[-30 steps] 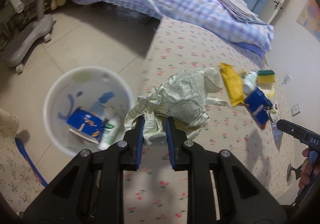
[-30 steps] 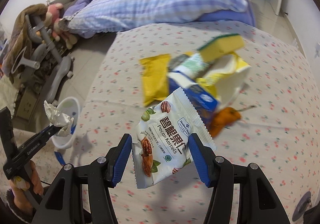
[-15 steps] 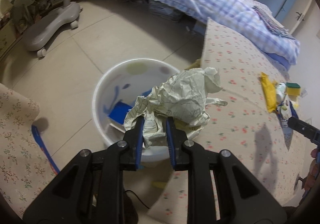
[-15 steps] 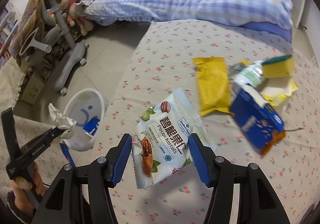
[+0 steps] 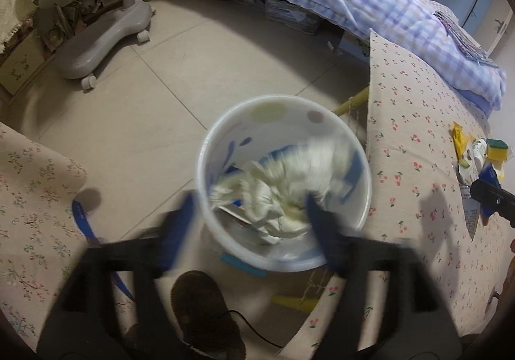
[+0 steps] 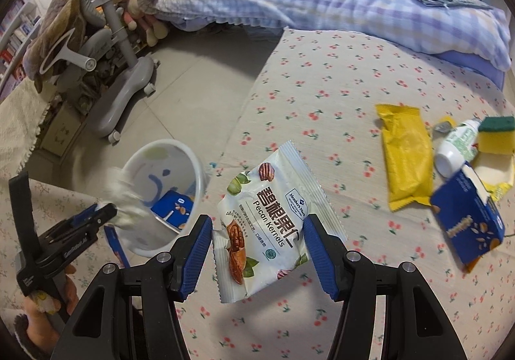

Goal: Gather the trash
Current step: 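Carry the plastic bag over the white bin with the left tool while the right tool holds the pecan packet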

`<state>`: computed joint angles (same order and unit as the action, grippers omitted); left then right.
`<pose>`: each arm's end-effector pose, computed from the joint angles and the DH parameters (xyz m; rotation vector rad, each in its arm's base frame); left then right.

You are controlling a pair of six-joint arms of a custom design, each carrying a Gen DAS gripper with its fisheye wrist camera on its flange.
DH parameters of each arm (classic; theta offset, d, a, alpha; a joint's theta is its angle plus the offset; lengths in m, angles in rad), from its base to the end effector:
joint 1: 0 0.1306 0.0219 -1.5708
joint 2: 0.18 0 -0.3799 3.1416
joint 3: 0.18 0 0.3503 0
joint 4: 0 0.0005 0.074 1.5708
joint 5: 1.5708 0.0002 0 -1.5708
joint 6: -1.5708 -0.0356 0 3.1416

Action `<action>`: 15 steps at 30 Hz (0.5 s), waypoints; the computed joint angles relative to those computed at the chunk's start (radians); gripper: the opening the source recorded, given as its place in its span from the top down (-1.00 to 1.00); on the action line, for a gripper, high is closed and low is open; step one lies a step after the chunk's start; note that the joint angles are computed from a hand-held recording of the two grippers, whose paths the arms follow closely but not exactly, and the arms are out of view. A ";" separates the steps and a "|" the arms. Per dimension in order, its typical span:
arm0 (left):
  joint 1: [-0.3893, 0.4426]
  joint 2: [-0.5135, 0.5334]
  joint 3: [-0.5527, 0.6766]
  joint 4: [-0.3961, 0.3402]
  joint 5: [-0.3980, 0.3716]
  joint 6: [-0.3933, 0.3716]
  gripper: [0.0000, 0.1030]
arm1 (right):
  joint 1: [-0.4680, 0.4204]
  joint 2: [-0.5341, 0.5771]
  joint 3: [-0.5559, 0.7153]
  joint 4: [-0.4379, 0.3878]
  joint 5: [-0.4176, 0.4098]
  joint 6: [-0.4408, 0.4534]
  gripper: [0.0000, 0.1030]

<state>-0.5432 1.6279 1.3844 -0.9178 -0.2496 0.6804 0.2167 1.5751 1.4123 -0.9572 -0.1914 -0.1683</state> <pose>0.4273 -0.2483 0.3158 -0.2520 2.6546 -0.0442 0.4718 0.1103 0.3491 -0.1253 2.7092 0.3744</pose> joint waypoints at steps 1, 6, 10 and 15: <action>-0.003 -0.007 -0.003 -0.012 -0.024 0.008 -0.70 | 0.004 0.002 0.000 0.002 0.001 -0.001 -0.17; -0.017 -0.021 -0.008 -0.073 -0.098 0.008 -0.91 | 0.027 0.022 0.017 0.011 -0.002 -0.010 -0.17; -0.019 -0.039 -0.027 -0.098 -0.141 0.008 -0.95 | 0.052 0.050 0.034 0.024 -0.012 -0.019 -0.17; -0.012 -0.061 -0.051 -0.104 -0.153 0.011 -0.95 | 0.095 0.091 0.054 0.045 -0.028 -0.031 -0.17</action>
